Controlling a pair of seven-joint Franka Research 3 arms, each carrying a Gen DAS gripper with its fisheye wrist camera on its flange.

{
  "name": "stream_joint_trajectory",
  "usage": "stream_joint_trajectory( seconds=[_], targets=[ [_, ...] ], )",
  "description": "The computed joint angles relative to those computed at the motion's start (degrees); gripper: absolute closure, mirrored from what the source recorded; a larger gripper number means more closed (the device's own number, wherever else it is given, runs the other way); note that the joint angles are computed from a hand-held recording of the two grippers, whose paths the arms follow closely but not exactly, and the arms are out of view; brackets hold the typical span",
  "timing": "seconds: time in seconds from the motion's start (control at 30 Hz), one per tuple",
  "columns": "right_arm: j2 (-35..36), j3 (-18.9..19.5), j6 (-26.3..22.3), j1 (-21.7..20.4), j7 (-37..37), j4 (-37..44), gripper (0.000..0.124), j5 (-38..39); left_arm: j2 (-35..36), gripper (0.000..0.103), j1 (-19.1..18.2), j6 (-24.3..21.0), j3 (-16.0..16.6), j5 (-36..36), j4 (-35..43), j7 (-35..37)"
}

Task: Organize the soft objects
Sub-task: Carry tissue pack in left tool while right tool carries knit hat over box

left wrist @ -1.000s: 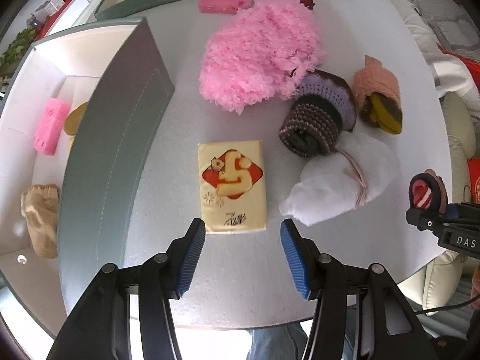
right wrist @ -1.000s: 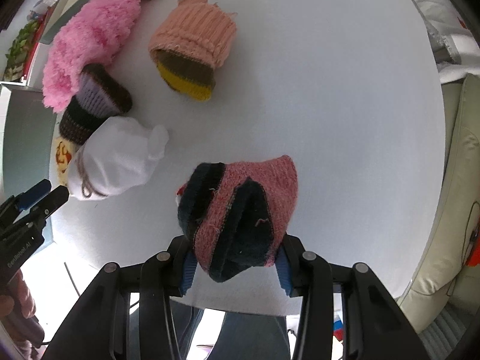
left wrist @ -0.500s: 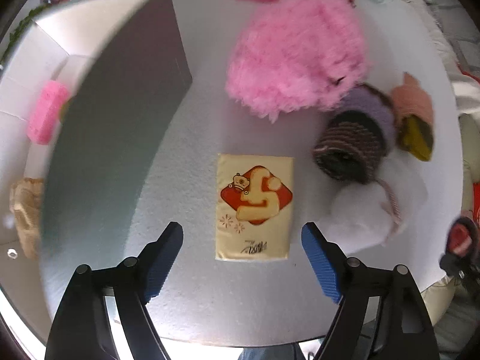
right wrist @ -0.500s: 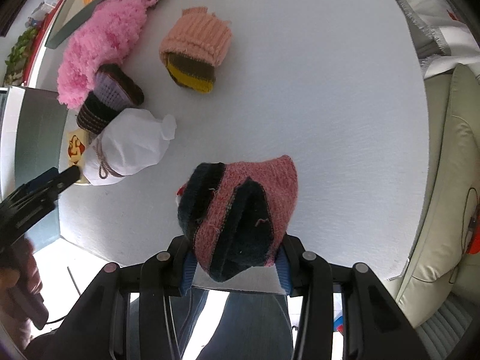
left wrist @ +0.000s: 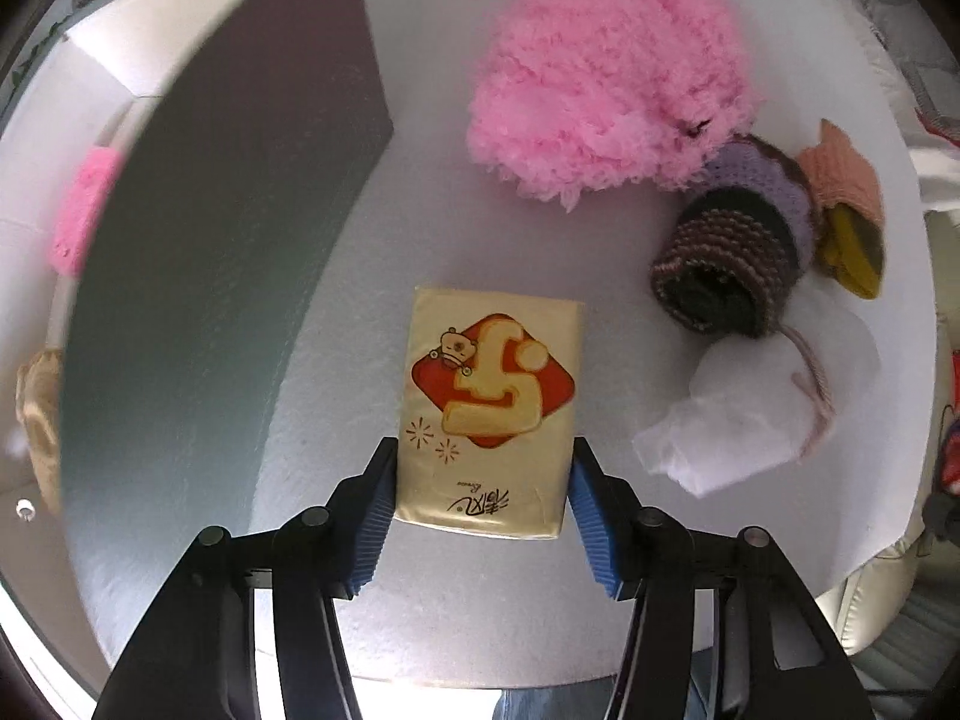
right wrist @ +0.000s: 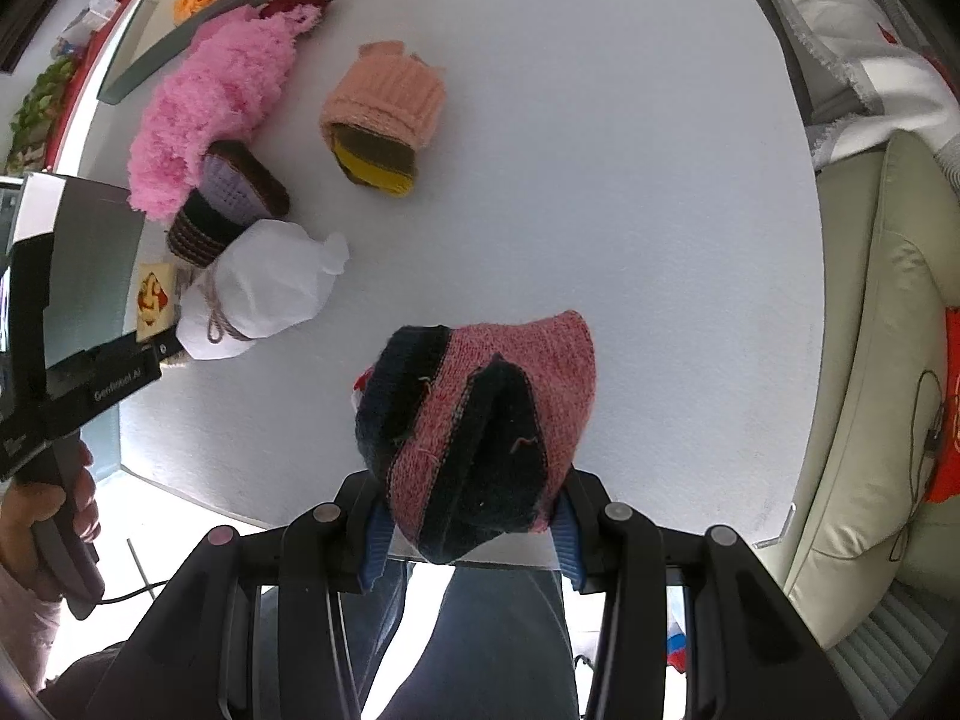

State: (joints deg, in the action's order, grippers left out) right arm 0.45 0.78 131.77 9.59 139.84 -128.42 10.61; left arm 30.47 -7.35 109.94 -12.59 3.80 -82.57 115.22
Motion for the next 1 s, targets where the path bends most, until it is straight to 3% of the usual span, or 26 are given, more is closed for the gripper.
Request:
stream_joint_trajectory(
  seconds=[0.37, 0.47, 0.67, 1.0],
  targets=[
    [1.95, -0.23, -1.95, -0.02, -2.73, 5.89, 0.076, -2.84, -9.63, 0.048, 4.88, 2.46, -1.49, -11.21, -6.66, 10.66],
    [3.09, -0.36, -2.97, 0.07, -3.94, 8.47, 0.076, -3.71, -8.69, 0.048, 5.6, 2.23, -1.15, -13.76, -4.0, 12.72],
    [5.36, -0.69, -4.69, 0.5, -5.72, 13.8, 0.076, -5.53, -1.59, 0.048, 6.56, -1.8, -1.22, -17.26, 9.17, 10.17],
    [10.05, -0.82, -6.54, 1.81, -8.06, 23.65, 0.076, -7.46, 2.26, 0.048, 9.01, -2.37, -1.35, -19.85, 17.56, 4.52]
  ],
)
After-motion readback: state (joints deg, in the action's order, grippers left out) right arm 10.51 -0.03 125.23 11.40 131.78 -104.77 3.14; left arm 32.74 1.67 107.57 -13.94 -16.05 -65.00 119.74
